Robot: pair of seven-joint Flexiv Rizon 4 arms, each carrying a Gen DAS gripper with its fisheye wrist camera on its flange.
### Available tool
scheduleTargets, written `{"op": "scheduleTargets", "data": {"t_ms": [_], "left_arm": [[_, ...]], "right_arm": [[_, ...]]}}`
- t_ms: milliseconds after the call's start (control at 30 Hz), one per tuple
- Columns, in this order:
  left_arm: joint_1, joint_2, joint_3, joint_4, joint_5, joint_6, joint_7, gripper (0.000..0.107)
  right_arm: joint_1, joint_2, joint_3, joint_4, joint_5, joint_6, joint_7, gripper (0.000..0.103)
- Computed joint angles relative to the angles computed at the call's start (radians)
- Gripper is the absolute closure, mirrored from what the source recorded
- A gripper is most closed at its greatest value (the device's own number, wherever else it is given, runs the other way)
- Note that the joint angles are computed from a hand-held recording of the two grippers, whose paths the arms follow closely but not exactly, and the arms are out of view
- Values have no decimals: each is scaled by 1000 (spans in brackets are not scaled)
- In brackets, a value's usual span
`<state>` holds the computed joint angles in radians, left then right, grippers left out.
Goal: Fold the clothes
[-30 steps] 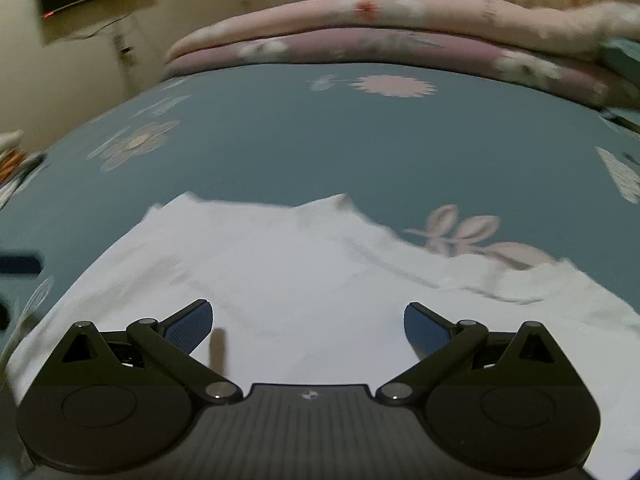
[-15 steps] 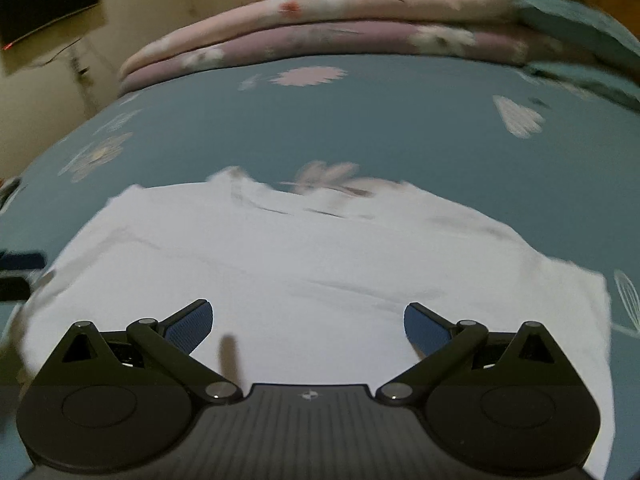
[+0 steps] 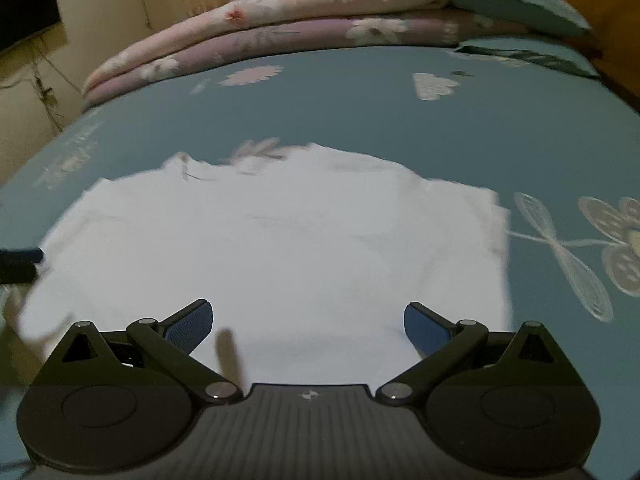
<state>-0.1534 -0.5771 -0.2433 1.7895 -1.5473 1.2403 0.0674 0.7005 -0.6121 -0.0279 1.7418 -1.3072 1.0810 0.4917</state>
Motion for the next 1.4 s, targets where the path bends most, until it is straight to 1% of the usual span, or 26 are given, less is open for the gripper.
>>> {"op": "scheduleTargets", "data": {"t_ms": [100,167,233,300,367,433,467,500,600,700,767,833,933,1000,1033,1067,1133,1167,1267,1333,1400], "left_arm": [[-10,-17,6,-6,44,35,-44,8],[0,-13,-6,-2,43,30,-37,8],[7,-8,-13,4,41,16,-30,8],[7,-6,-14,7,50,10,-31,8],[4,-6,-13,11,61,15,-32,8],[4,-6,-16,12,65,20,-32,8],[4,-6,-17,13,65,22,-32,8],[5,-6,-18,13,65,23,-32,8],[13,-2,-24,13,53,8,-30,8],[23,0,-21,11,50,-25,-52,8],[23,-1,-18,8,47,-31,-58,8],[24,-3,-15,5,46,-34,-64,8],[23,-10,-11,-2,56,-29,-78,8],[25,-14,-11,-5,64,-24,-87,8],[26,-16,-12,-7,67,-21,-92,8],[27,-18,-13,-8,70,-18,-95,8],[31,-19,-15,-8,75,-14,-100,8],[33,-19,-17,-8,75,-13,-100,8],[36,-18,-21,-9,73,-9,-99,8],[36,-17,-24,-8,69,-8,-96,8],[39,-14,-24,-6,70,-19,-99,8]], "right_arm": [[14,47,11,54,-1,-60,66,0],[19,68,19,69,-29,-76,129,0],[13,74,21,72,-110,-46,205,0],[4,61,32,58,-167,-18,245,0],[3,47,51,53,-179,-10,256,0],[10,42,72,65,-144,-25,243,0],[17,45,81,78,-114,-48,227,0],[25,53,81,91,-111,-63,226,0],[18,81,80,108,-113,-66,231,0],[-15,93,50,89,-210,-45,279,0],[-52,81,38,59,-269,-20,293,0],[-92,47,32,10,-293,24,277,0],[-134,-19,16,-65,-298,93,252,0],[-146,-60,5,-107,-274,127,212,0],[-145,-78,0,-123,-247,135,166,0],[-136,-87,-8,-128,-217,119,117,0],[-107,-88,-22,-115,-140,43,28,0],[-100,-79,-32,-100,-127,31,39,0],[-100,-42,-48,-48,-126,26,144,0],[-96,-10,-55,-22,-199,40,242,0],[-104,21,-43,-4,-291,46,344,0]]}}
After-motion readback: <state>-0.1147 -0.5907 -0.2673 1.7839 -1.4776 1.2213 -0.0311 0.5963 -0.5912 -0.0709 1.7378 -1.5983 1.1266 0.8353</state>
